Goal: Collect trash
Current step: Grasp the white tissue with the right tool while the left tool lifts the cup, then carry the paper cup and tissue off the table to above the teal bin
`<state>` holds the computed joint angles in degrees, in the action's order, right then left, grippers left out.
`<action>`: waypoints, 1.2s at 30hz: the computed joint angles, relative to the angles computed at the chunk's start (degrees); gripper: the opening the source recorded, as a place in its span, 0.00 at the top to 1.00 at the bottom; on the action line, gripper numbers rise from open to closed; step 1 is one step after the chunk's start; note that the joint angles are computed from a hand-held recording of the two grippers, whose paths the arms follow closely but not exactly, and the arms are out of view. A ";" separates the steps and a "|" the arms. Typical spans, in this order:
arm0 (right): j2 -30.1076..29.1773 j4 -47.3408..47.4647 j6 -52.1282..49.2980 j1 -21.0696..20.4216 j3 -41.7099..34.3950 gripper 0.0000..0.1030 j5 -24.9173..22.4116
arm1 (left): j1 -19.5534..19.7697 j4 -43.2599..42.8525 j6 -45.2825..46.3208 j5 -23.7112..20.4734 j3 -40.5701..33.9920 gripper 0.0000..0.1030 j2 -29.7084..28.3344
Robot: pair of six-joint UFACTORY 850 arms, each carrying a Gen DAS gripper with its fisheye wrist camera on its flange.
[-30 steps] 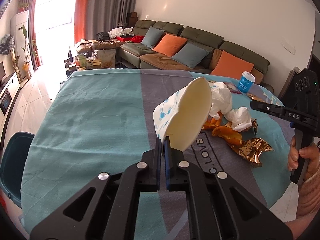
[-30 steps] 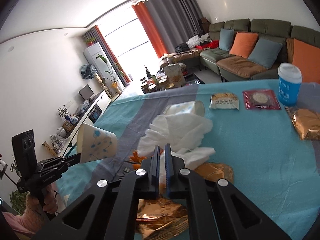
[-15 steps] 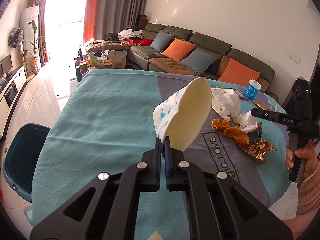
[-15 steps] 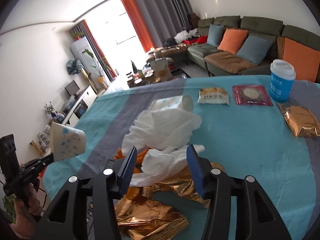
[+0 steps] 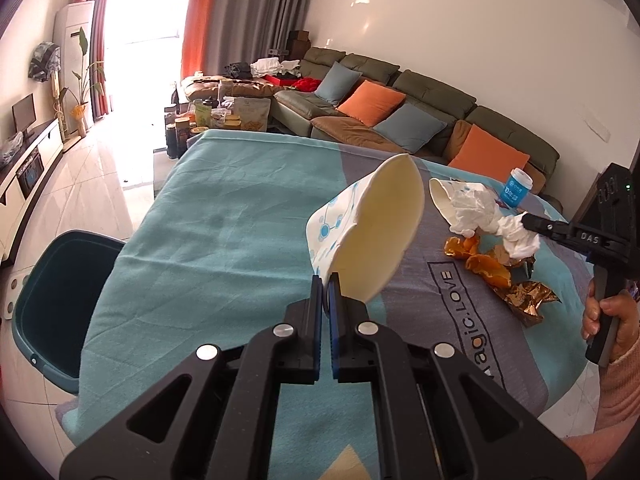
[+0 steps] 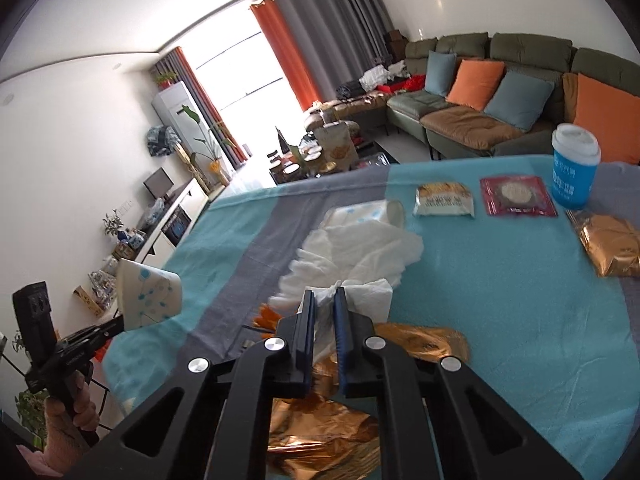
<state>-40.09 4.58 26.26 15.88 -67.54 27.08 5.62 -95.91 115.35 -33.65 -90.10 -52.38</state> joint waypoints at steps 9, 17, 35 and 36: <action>1.28 -9.51 6.61 1.61 -0.73 0.92 2.93 | 1.95 -3.55 2.90 -0.35 1.57 0.97 1.21; -1.24 -19.90 12.92 3.75 -6.15 0.92 2.93 | 4.06 -6.74 4.99 0.14 2.26 0.97 1.90; -16.25 -54.00 39.94 8.11 -33.51 0.92 -3.65 | 10.00 -13.77 7.65 4.50 1.07 0.97 1.69; -17.30 -57.20 42.52 8.30 -35.53 0.92 -3.98 | 10.23 -13.94 7.57 4.77 0.96 0.96 1.60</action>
<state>-57.39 -52.62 68.78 24.18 -103.07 23.10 15.85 -109.86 122.92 -28.88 -89.15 -50.78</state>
